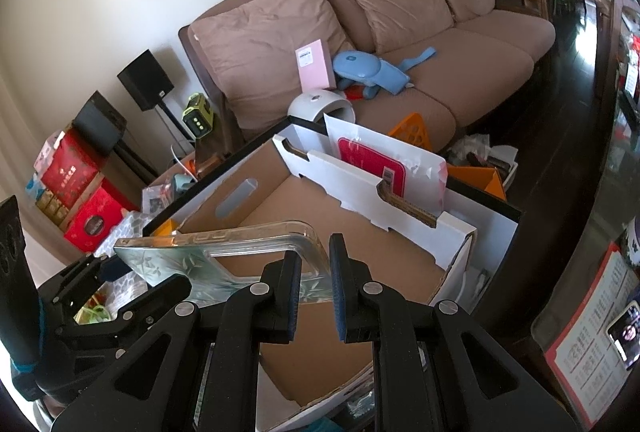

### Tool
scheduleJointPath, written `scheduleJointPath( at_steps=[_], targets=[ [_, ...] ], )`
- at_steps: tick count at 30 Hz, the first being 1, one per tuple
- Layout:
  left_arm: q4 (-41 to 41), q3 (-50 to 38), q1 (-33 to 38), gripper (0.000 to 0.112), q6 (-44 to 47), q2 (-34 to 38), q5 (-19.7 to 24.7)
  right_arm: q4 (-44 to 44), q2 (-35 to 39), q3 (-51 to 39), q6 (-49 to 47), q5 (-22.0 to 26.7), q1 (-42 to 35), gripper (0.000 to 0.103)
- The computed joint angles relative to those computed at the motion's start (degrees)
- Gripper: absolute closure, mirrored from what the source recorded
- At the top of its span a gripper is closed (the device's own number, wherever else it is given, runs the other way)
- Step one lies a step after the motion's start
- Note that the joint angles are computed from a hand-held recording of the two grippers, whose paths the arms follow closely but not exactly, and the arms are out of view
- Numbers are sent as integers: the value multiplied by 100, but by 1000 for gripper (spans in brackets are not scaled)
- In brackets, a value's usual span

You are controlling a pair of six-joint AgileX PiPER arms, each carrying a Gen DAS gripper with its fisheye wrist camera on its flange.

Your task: Organize objects

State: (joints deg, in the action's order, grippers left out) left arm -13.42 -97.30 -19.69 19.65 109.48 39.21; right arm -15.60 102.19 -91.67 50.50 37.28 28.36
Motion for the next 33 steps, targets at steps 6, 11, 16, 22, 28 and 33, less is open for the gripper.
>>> scheduleJointPath(
  at_steps=[6,11,16,22,28,33],
  targets=[
    [31,-90,12,53,-4,30,93,22,33,-5,-14,3,10,91],
    [76,-183,11,53,6,60,158,54,55,-26,-49,31,5,91],
    [121,-237,3,53,-24,80,201,74,81,-55,-93,84,16,91],
    [-8,-355,47,53,-42,142,259,178,117,-69,-183,105,0,91],
    [-202,-586,146,52,-37,279,367,142,124,-69,-156,100,0,90],
    [-141,-646,126,52,-132,324,345,154,108,-36,-156,69,-18,90]
  ],
)
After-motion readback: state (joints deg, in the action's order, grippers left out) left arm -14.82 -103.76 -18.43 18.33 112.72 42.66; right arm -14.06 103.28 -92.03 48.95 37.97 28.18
